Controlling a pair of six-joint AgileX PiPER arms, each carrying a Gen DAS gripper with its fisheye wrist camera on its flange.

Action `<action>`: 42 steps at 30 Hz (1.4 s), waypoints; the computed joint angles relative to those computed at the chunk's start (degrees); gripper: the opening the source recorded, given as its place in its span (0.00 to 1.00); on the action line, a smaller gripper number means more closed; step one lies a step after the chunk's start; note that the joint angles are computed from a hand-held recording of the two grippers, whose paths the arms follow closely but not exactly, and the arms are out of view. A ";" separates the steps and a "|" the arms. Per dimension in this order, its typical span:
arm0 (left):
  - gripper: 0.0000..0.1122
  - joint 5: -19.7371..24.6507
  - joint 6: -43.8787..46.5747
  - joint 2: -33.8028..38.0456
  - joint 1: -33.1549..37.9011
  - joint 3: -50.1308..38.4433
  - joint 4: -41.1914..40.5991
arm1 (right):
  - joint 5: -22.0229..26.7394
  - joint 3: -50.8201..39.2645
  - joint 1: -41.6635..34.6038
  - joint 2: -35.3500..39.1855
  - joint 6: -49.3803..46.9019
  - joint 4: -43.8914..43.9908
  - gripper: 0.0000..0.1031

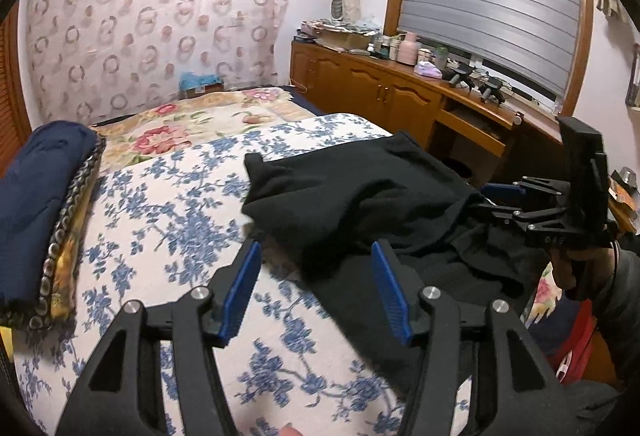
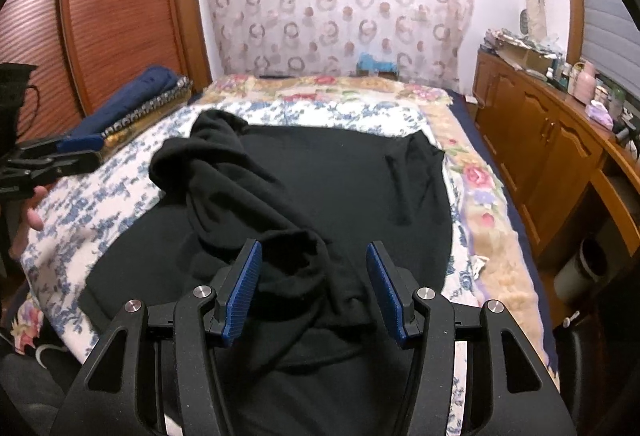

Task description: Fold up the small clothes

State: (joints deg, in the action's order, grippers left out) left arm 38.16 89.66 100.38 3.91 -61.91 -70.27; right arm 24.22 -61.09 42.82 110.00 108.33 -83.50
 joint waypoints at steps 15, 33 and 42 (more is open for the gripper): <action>0.50 -2.15 3.08 1.38 1.90 2.68 -3.72 | -2.21 1.05 0.99 -0.37 -2.30 -0.62 0.11; 0.50 -2.74 6.81 -1.04 1.06 5.58 -7.06 | 3.48 9.21 3.13 -7.10 -2.24 4.30 0.23; 0.50 -3.20 8.86 -2.23 1.25 7.10 -9.13 | 8.71 6.09 3.71 -9.77 -9.13 8.50 0.65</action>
State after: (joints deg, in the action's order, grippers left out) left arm 34.96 98.52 98.14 5.15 -54.81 -79.40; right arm 32.93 -55.00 46.53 100.23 99.20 -75.00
